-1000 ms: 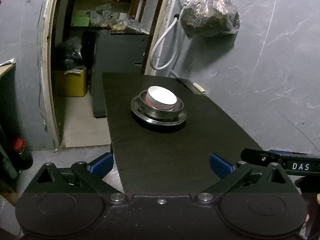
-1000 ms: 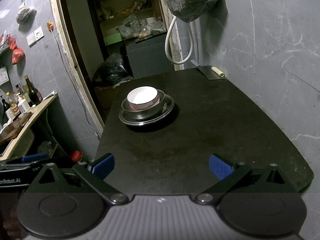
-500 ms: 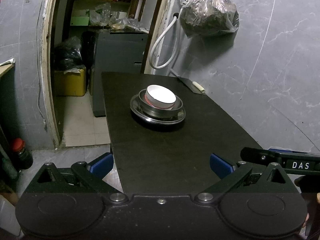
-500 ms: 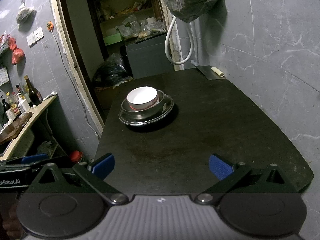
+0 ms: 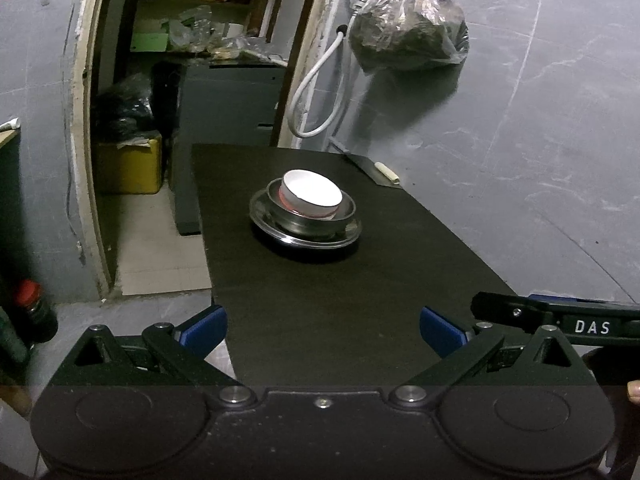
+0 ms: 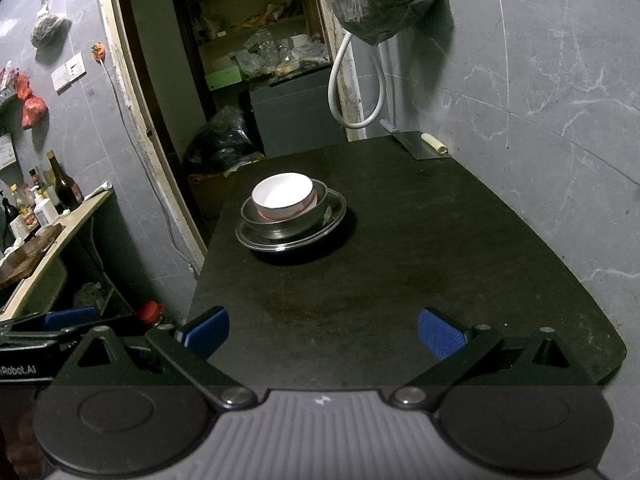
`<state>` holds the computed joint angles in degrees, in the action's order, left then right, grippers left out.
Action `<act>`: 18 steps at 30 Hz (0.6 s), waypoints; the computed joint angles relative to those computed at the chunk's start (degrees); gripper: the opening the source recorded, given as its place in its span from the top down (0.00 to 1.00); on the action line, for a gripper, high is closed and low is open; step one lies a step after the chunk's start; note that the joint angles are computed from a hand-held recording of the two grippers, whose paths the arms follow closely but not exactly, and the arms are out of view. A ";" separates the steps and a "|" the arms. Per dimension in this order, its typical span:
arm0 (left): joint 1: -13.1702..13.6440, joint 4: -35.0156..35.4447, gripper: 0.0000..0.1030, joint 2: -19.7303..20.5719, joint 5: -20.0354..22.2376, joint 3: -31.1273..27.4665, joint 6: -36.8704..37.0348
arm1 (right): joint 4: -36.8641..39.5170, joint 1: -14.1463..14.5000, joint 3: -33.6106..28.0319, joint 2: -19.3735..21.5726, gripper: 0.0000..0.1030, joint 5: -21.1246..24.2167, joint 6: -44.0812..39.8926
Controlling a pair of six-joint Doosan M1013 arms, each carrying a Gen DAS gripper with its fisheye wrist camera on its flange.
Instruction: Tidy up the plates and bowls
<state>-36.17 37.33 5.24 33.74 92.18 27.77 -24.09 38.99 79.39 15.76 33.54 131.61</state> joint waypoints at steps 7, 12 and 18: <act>0.12 -0.47 0.01 -0.01 0.21 -0.02 -0.37 | 0.56 -0.16 -0.07 -0.02 0.00 0.16 -0.70; 0.14 -0.57 0.01 -0.01 0.15 -0.01 -0.33 | 1.03 -0.09 -0.63 0.34 0.00 0.49 -1.42; 0.19 -1.09 0.01 0.08 -0.23 0.05 -0.08 | 1.40 -0.20 -0.80 0.41 0.00 0.59 -1.89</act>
